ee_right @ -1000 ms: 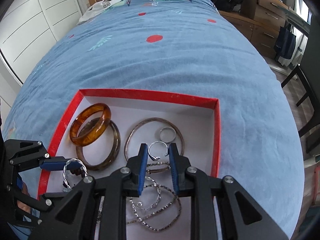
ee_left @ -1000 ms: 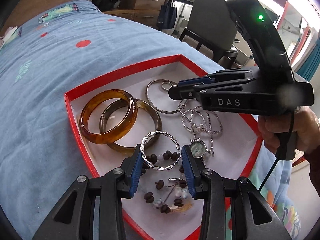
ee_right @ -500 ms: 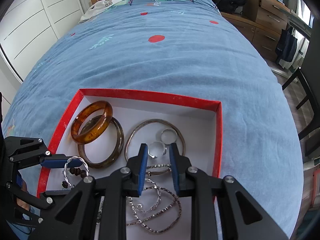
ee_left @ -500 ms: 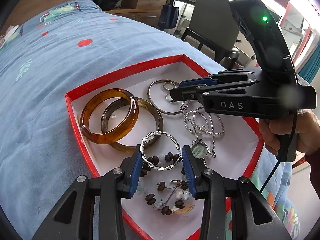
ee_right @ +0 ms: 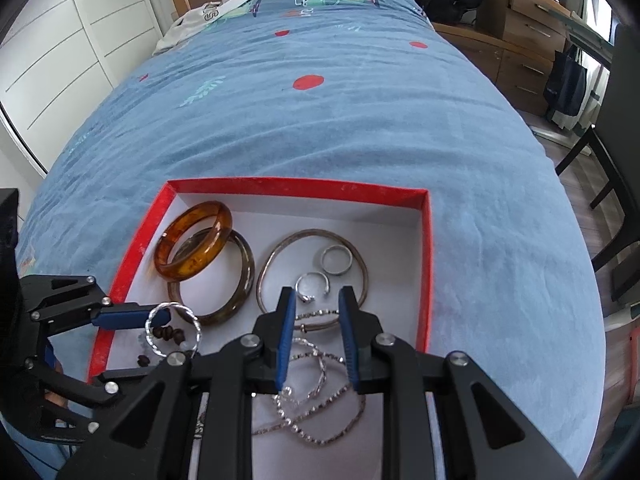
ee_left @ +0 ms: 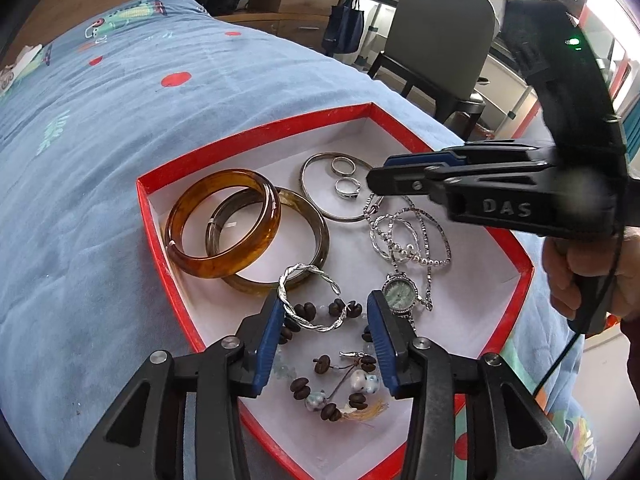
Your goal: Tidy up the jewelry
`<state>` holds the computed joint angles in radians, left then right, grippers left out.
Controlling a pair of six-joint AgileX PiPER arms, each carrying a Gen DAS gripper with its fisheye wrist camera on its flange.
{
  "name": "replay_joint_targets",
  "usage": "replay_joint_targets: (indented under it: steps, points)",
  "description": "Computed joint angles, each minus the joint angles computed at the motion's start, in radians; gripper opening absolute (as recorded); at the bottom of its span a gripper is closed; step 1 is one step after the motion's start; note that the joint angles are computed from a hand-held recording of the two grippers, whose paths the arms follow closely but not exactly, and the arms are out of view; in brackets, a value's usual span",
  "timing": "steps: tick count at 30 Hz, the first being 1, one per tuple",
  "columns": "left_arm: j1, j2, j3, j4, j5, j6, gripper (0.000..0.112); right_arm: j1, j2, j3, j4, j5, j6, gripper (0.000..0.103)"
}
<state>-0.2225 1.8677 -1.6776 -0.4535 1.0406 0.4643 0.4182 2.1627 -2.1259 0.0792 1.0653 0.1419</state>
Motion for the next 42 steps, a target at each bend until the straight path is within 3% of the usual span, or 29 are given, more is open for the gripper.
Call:
replay_joint_targets:
  steps: [8,15,24,33,42]
  points:
    - [0.013,-0.074,0.038,0.01,-0.007,-0.034,0.044,0.006,-0.127,0.125,-0.033,-0.037,0.057,0.022]
    - [0.029,-0.267,0.15,0.108,-0.037,-0.174,0.063,0.077,-0.293,0.286,-0.124,-0.042,0.199,0.022]
    - [0.042,-0.583,0.353,0.273,-0.052,-0.403,0.075,0.325,-0.495,0.483,-0.295,-0.026,0.521,0.022]
    - [0.122,-0.829,0.477,0.337,0.016,-0.432,0.081,0.591,-0.583,0.537,-0.488,0.058,0.859,0.022]
    - [0.151,-0.974,0.528,0.406,0.062,-0.463,0.083,0.739,-0.615,0.58,-0.592,0.089,1.02,0.022]
